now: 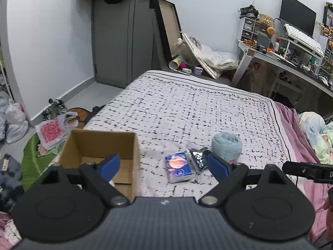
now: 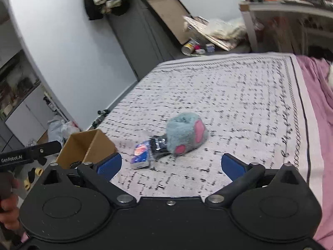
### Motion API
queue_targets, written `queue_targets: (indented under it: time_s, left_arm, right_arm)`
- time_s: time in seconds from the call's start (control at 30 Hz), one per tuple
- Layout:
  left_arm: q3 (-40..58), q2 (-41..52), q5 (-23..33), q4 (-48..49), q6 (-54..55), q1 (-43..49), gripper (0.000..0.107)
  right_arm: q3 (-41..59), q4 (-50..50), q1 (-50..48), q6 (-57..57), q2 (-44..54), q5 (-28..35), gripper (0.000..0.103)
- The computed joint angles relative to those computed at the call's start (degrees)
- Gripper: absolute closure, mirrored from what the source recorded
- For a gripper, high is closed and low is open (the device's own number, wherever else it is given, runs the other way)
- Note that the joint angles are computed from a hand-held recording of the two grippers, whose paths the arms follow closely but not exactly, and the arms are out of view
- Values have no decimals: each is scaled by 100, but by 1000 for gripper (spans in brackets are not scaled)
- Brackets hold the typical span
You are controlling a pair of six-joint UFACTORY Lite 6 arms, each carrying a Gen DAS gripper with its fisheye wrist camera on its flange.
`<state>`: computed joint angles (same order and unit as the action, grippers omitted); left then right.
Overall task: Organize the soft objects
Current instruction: 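Lower both tools onto the grey plush slipper and close both on it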
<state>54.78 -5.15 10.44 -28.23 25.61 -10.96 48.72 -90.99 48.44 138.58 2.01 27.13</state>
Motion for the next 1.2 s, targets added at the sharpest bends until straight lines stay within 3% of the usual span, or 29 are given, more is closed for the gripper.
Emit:
queue_targets:
  time_s: [0.23, 0.57, 0.73, 0.9, 1.03, 1.2]
  left_arm:
    - [792, 969, -25, 1246, -1491, -415, 17]
    - [2072, 2313, -12, 754, -1263, -715, 18]
    - [2708, 2953, 34, 658, -1264, -843, 21]
    - [3347, 3637, 175, -504, -236, -835, 34]
    - [4043, 4289, 408, -685, -159, -891, 44]
    - [5121, 5175, 858, -400, -663, -926, 56]
  right_arm:
    - [-49, -217, -513, 29, 71, -318, 0]
    - [539, -483, -1131, -261, 625, -752, 2]
    - [1028, -711, -1482, -168, 1089, -1161, 16]
    - [1480, -659, -1722, -295, 1526, -1359, 29]
    - [1994, 139, -1924, -1116, 2011, -1628, 43]
    - [2587, 1065, -2145, -1999, 2596, -1879, 49]
